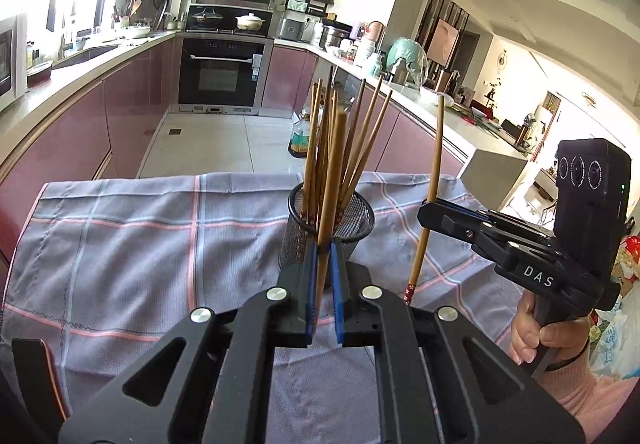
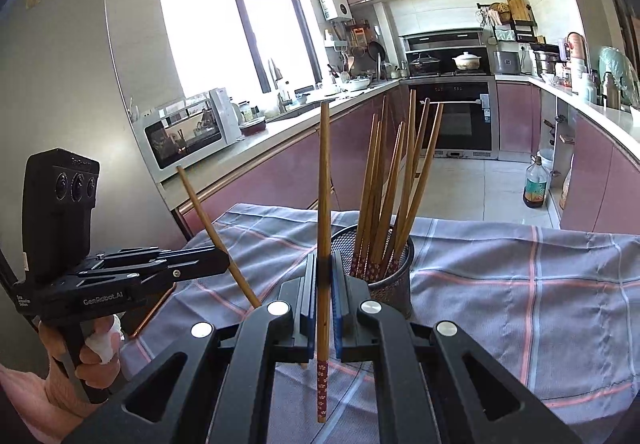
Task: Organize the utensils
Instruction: 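Lift both held chopsticks upright and carry them over the mesh cup, then lower the left tool's chopstick into the mesh cup while the right tool lowers its own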
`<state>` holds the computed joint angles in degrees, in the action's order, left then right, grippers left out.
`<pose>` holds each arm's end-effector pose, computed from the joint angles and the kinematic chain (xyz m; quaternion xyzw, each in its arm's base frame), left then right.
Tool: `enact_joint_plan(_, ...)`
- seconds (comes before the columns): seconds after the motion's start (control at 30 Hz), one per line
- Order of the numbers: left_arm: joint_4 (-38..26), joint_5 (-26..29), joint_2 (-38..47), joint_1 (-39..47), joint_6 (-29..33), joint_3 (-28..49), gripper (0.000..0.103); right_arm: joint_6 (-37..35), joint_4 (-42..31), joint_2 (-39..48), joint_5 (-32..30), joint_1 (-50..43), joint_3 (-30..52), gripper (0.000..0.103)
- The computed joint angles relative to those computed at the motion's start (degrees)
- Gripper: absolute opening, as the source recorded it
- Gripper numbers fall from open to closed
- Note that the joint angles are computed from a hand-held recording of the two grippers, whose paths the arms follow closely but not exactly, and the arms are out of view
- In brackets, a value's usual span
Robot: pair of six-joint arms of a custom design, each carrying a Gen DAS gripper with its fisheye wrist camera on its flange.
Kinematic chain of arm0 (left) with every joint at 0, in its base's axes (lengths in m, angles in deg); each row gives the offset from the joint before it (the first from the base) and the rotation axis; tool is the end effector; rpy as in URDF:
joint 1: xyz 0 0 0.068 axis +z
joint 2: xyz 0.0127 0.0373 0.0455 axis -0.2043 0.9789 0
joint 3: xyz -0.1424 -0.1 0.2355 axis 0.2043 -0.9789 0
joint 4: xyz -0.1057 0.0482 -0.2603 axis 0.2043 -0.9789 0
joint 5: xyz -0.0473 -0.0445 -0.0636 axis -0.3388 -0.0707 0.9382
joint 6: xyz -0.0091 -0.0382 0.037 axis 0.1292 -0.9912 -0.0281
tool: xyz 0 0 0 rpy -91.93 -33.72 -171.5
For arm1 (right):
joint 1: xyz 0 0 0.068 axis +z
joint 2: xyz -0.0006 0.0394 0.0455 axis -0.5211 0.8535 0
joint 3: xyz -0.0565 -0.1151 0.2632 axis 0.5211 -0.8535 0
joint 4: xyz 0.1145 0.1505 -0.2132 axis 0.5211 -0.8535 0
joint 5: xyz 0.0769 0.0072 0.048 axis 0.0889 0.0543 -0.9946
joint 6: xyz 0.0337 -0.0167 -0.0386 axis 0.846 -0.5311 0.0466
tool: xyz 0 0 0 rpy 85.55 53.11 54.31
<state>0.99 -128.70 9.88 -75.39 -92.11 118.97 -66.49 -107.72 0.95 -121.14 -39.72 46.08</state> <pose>0.1305 -0.2079 0.2934 -0.0694 0.8788 -0.1027 0.4608 0.2446 -0.0053 0.2753 -0.3287 0.7841 0.3368 0.4046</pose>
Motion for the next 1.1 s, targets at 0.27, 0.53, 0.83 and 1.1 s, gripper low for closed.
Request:
enact_joint_plan(0.27,-0.7,-1.9,-0.6,0.0,2.5,2.5,0.007,4.0,3.7,-0.3,-0.8,0.4,1.2,0.005)
enact_joint_plan(0.53,0.1,-2.5,-0.7,0.4,5.1,4.2,0.007,7.6,6.9,-0.6,-1.4,1.1,2.2,0.005)
enact_joint_plan(0.83,0.1,-4.6,-1.4,0.7,8.6,7.2,0.007,11.8,11.1,-0.6,-1.1,2.1,2.8,0.005)
enact_joint_plan(1.1,0.6,-5.4,-0.7,1.8,12.5,11.1,0.007,15.2,14.1,-0.3,-0.8,3.2,3.3,0.005)
